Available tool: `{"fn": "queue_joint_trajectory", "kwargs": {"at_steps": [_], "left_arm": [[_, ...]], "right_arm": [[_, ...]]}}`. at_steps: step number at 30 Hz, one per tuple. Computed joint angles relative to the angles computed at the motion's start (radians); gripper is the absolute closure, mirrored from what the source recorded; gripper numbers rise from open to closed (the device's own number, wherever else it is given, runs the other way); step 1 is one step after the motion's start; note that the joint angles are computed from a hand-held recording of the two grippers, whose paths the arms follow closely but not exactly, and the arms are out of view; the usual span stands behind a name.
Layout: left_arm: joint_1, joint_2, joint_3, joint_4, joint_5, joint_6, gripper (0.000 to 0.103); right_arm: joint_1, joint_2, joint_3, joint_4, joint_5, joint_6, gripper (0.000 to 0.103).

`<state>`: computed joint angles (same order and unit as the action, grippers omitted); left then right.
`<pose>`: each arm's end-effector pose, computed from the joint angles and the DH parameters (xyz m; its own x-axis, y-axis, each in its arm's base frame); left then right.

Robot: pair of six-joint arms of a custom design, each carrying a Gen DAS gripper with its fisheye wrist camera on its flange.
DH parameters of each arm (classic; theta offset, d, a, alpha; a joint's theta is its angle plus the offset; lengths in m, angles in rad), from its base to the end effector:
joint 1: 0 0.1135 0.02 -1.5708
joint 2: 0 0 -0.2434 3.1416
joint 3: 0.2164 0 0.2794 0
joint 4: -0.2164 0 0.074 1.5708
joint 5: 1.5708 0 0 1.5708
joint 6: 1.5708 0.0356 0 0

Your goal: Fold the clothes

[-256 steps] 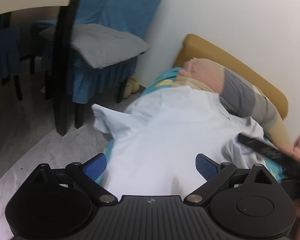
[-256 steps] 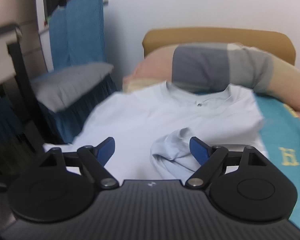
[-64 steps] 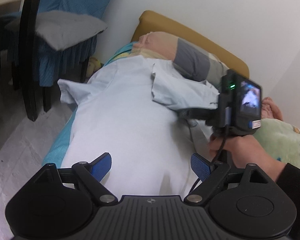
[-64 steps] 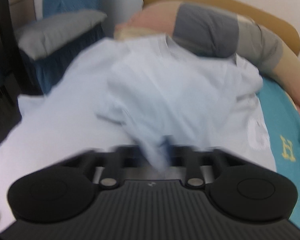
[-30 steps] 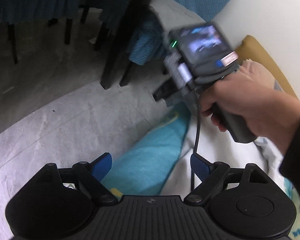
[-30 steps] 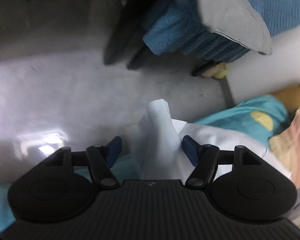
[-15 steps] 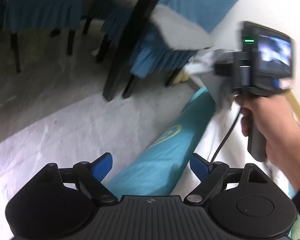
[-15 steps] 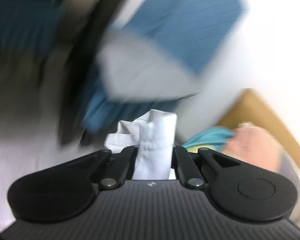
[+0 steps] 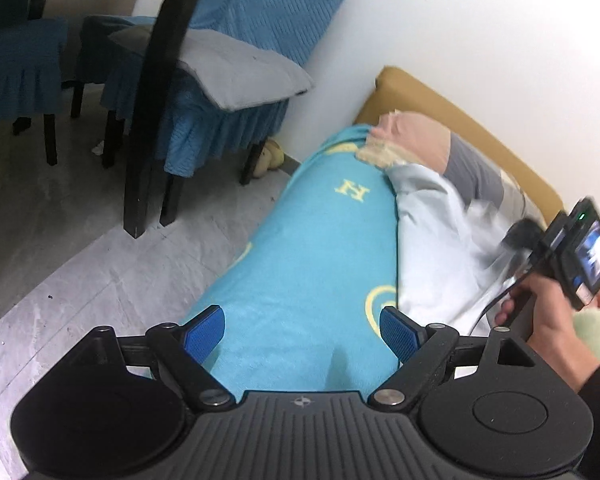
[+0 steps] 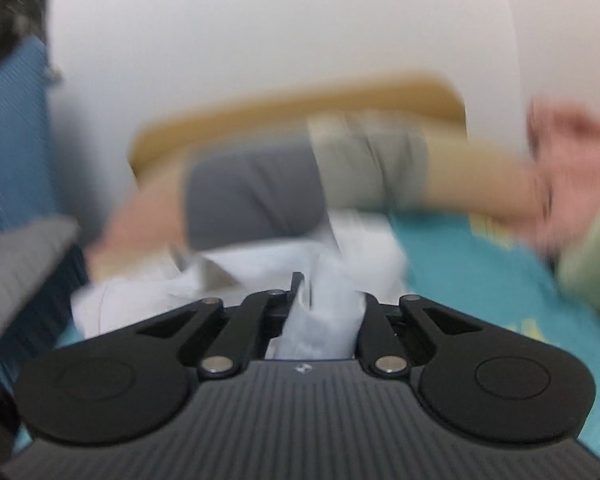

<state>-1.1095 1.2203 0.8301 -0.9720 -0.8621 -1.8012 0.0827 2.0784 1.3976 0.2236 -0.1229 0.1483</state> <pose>0.1274 -0.1955 0.1987 -0.3998 -0.6192 -0.6758 -0.5411 0.7546 -0.3712 0.4842 0.0445 0.1528 -0.4634 0.1087 -0.8794 -0.1245 0.9746 0.1861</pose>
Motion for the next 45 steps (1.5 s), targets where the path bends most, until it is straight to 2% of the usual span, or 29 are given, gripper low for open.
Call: {"fn": "queue_joint_trajectory", "kwargs": {"at_steps": [2,3,4,6,12,17,21,25,28,30,32,37,40,45], "left_arm": [[0.012,0.028,0.012,0.027,0.015,0.038,0.016],[0.019,0.038,0.013,0.043,0.024,0.062,0.016],[0.027,0.041,0.007,0.062,0.032,0.089,0.016],[0.037,0.049,-0.002,0.088,0.042,0.129,0.016],[0.004,0.068,0.032,0.06,0.036,0.151,0.016],[-0.05,0.074,0.092,-0.048,0.013,0.09,0.016],[-0.11,0.062,0.143,-0.131,-0.005,0.032,0.016],[-0.163,0.047,0.19,-0.189,-0.012,0.012,0.016],[-0.177,0.001,0.185,-0.181,0.031,0.016,0.016],[-0.156,-0.019,0.18,-0.167,0.11,0.037,0.016],[-0.13,-0.047,0.17,-0.155,0.18,0.066,0.016],[-0.04,-0.151,0.111,-0.134,0.362,0.166,0.018],[0.043,-0.228,0.045,-0.129,0.508,0.298,0.027],[0.108,-0.372,-0.065,-0.178,0.639,0.393,0.036]], "right_arm": [[-0.025,0.042,0.043,-0.064,-0.082,0.013,0.066],[-0.034,0.052,0.046,-0.072,-0.126,0.024,0.047],[-0.041,0.053,0.04,-0.074,-0.164,0.031,0.034],[-0.042,-0.001,-0.029,-0.051,-0.199,0.02,0.024],[-0.088,-0.223,-0.169,-0.163,-0.311,-0.048,0.024],[-0.192,-0.51,-0.302,-0.335,-0.448,-0.093,0.024],[-0.335,-0.757,-0.373,-0.578,-0.595,-0.205,0.024],[-0.553,-0.927,-0.376,-0.931,-0.778,-0.454,0.024],[-0.757,-0.929,-0.328,-1.268,-0.9,-0.788,0.024],[-0.88,-0.869,-0.289,-1.474,-0.92,-1.029,0.024],[-0.967,-0.807,-0.265,-1.587,-0.905,-1.171,0.024],[-1.027,-0.697,-0.221,-1.632,-0.858,-1.185,0.024],[-1.021,-0.655,-0.201,-1.616,-0.863,-1.138,0.024],[-0.994,-0.593,-0.165,-1.631,-0.87,-1.093,0.024]]}}
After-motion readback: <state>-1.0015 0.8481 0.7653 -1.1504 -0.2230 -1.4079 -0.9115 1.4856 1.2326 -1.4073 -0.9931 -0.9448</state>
